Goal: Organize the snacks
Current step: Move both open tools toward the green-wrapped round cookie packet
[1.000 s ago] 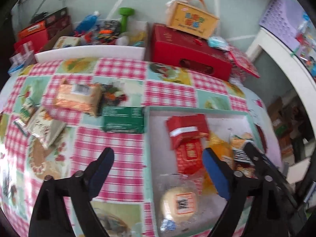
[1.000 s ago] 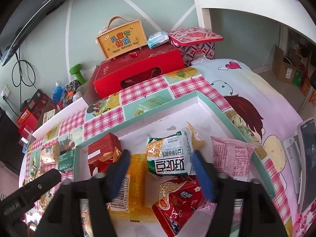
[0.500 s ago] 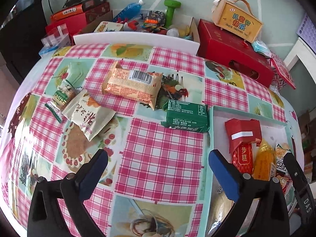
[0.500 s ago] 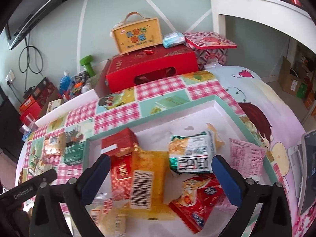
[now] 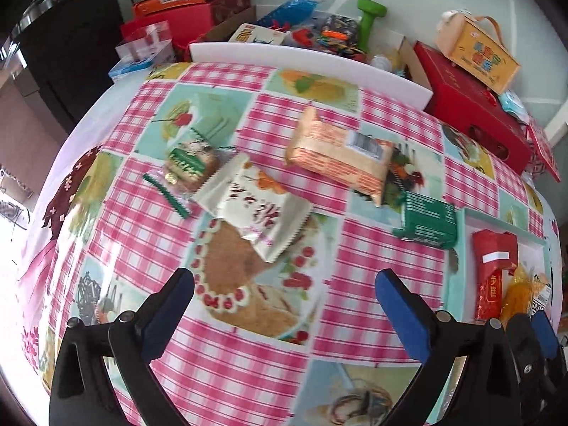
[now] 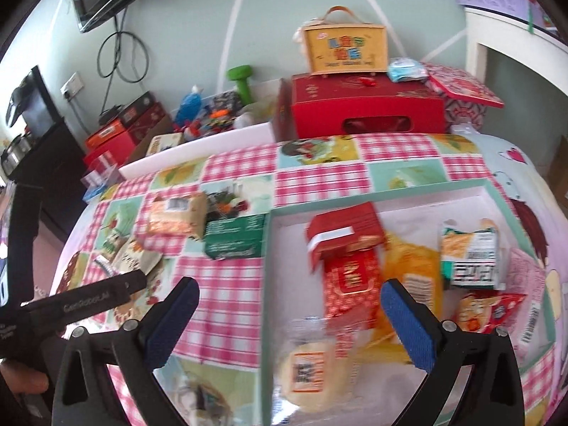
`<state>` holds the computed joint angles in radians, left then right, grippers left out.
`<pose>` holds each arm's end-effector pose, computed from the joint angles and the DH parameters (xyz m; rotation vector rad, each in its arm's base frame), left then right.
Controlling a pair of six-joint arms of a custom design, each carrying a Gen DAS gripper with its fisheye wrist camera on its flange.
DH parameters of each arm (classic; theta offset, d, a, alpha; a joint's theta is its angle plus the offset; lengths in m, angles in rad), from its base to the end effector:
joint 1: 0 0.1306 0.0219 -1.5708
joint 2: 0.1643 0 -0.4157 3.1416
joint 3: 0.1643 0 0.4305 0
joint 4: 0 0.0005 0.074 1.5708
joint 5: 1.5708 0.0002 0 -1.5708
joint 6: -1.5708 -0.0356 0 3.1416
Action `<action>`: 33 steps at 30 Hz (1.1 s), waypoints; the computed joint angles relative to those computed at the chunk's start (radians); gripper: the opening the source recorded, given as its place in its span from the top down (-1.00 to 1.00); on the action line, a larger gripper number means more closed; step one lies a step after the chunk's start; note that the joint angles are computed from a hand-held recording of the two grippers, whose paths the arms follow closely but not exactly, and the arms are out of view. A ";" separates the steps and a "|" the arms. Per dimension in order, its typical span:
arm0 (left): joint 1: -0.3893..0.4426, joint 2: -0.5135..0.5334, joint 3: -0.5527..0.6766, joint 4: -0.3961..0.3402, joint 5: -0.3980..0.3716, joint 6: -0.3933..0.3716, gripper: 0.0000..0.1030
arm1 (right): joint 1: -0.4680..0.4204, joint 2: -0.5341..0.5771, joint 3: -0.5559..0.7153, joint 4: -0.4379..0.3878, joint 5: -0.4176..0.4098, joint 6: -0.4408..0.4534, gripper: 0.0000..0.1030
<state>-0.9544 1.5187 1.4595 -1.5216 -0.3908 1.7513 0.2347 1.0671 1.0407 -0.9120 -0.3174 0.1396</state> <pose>0.2979 -0.3979 0.4113 -1.0680 2.5441 0.1315 0.3646 0.0981 0.4241 -0.5918 2.4239 0.4371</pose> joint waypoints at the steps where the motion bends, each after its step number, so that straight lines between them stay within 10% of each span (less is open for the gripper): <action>1: 0.001 -0.017 -0.019 0.011 0.003 0.008 -0.97 | 0.015 -0.003 -0.004 -0.001 0.000 -0.001 -1.00; 15: 0.006 -0.148 -0.155 0.039 -0.002 0.140 -0.97 | 0.138 0.008 -0.034 0.003 0.029 -0.024 -1.00; 33: 0.096 -0.258 -0.274 0.135 -0.063 0.077 -0.97 | 0.252 0.034 -0.031 0.077 0.061 -0.048 -0.98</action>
